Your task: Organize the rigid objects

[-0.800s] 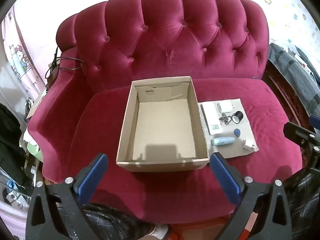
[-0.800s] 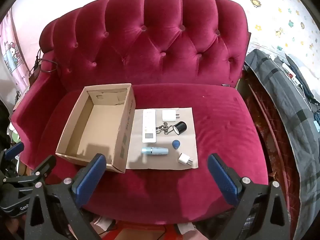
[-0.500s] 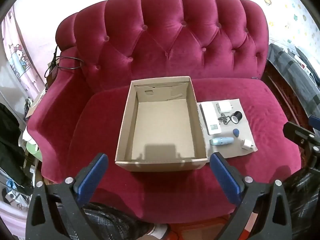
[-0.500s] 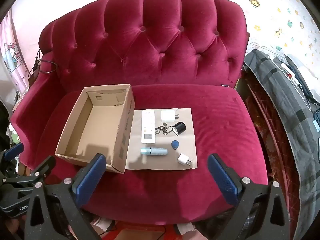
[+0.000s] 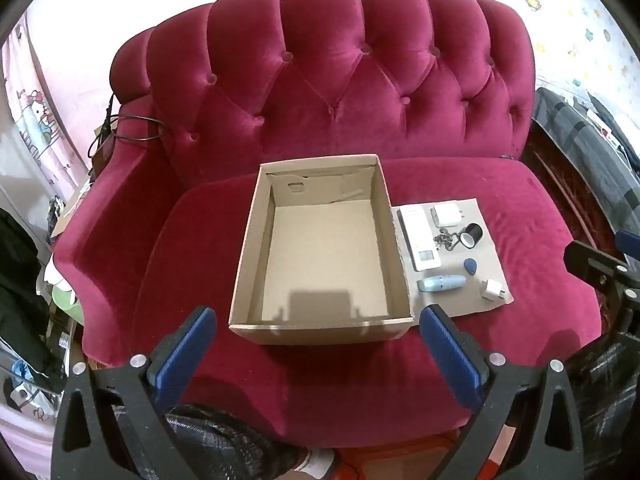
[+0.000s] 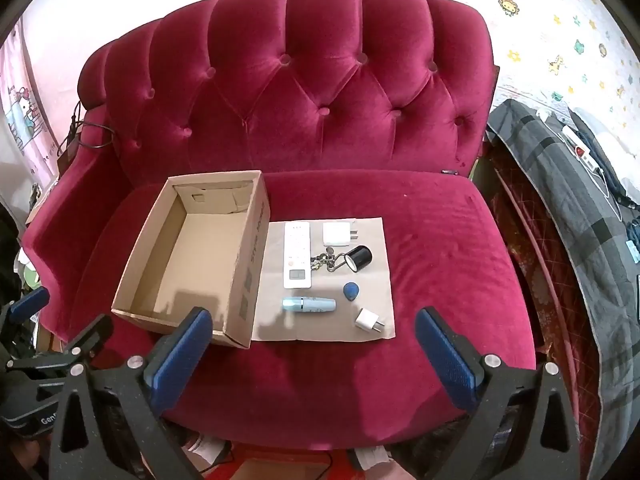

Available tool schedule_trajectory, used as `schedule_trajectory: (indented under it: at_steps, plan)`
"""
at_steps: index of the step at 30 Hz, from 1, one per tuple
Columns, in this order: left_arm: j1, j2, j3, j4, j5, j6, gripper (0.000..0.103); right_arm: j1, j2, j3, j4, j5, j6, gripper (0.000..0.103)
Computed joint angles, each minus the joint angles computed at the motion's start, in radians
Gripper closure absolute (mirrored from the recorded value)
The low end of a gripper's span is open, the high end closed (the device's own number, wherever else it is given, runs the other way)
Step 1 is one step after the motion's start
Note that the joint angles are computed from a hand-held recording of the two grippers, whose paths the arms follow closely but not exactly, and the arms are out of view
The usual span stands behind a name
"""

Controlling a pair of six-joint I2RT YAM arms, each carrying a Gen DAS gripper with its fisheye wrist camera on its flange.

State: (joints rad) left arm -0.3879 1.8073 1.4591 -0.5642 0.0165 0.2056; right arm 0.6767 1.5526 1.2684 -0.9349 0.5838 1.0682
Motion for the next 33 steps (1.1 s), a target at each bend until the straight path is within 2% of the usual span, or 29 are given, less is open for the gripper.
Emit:
schedule_trajectory:
  at_steps: [14, 33]
  plan:
    - [0.000, 0.010, 0.010, 0.008, 0.003, -0.005, 0.000, -0.008, 0.027, 0.043, -0.015, -0.001, -0.011, 0.000]
    - [0.010, 0.041, 0.038, 0.008, 0.008, -0.001, 0.000, -0.031, 0.026, 0.025, 0.018, -0.014, -0.028, 0.000]
